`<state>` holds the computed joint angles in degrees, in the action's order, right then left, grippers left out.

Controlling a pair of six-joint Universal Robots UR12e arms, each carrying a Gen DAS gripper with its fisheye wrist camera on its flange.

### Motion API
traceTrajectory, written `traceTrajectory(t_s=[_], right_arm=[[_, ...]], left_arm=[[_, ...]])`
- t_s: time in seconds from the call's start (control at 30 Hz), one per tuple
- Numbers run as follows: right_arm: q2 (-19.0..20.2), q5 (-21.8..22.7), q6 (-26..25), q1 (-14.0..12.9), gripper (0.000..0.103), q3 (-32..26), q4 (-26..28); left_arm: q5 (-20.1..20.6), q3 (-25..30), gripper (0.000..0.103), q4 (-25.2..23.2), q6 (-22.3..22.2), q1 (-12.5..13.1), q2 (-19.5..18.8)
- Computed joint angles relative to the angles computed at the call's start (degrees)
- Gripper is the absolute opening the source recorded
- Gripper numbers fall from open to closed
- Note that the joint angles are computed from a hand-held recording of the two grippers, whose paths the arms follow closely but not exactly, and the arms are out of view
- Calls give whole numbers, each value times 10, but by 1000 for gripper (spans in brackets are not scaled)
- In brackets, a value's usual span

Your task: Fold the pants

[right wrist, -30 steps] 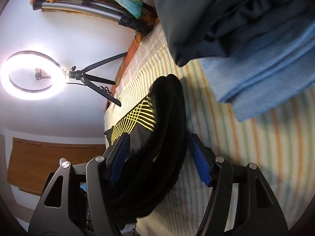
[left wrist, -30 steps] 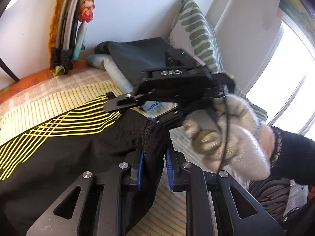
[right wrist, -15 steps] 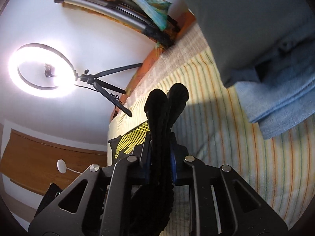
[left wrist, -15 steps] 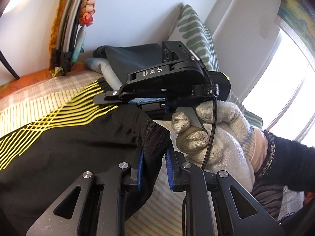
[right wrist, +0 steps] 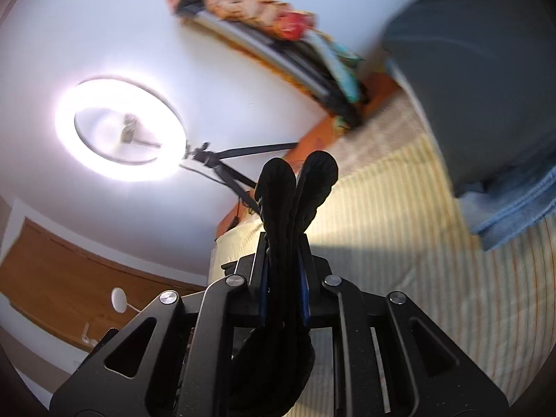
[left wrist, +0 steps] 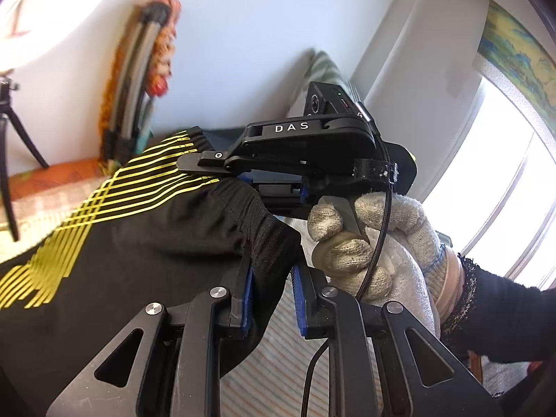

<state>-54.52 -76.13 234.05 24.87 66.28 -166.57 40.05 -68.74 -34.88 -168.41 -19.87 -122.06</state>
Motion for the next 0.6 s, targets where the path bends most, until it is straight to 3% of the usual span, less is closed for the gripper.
traceTrajectory(t_s=[0.37, 0.6], right_arm=[[69, -16, -81, 43, 15, -161, 116], [166, -15, -129, 71, 15, -343, 237]], left_arm=[[8, -78, 17, 90, -55, 51, 50], [20, -126, 17, 124, -96, 90, 78]])
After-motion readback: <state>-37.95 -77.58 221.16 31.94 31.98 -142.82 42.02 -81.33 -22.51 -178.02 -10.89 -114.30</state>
